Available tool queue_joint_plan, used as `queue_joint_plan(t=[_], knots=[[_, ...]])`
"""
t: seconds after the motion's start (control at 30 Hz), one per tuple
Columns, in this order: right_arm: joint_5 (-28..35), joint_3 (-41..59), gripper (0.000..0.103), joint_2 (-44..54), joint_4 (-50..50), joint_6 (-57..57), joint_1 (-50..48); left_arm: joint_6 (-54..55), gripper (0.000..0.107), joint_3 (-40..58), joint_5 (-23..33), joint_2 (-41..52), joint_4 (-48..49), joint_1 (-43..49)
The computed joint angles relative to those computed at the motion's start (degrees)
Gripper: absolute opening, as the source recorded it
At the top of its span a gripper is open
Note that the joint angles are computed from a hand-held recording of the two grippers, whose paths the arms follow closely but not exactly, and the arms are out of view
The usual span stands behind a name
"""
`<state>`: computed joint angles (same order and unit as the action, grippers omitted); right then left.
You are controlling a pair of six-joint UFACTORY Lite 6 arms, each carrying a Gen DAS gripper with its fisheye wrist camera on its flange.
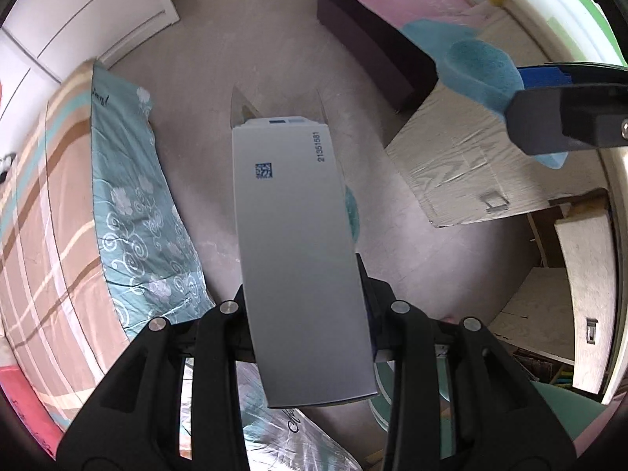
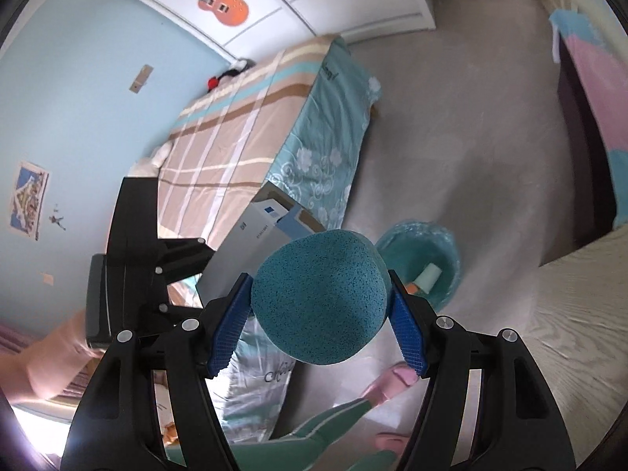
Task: Collect trash
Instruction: 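Carry white box and blue sponge to the bin and release both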
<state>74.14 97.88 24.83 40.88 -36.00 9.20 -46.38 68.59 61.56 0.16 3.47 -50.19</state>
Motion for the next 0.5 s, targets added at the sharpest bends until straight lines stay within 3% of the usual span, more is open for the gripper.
queue_joint_plan(t=[0.27, 0.3, 0.33, 0.37, 0.5], knots=[[-2.8, 9.6, 0.07, 13.7, -1.2, 6.7, 4.6, 9.0, 0.034, -8.6, -10.6, 0.8, -7.9, 9.7], [-2.3, 11.8, 0.07, 15.7, -2.3, 8.7, 5.0, 8.8, 0.04, -8.4, -10.4, 1.8, -7.5, 9.9], [-2.5, 12.5, 0.075, 16.6, -3.0, 9.9, 5.1, 8.6, 0.062, -8.1, -10.0, 2.5, -7.1, 10.1], [-2.7, 12.5, 0.076, 16.6, -2.9, 10.0, 4.9, 7.6, 0.068, -8.3, -10.1, 2.8, -5.8, 10.0], [-3.1, 13.4, 0.076, 17.1, -3.4, 10.6, 4.5, 9.0, 0.068, -8.6, -10.3, 3.3, -5.5, 10.4]])
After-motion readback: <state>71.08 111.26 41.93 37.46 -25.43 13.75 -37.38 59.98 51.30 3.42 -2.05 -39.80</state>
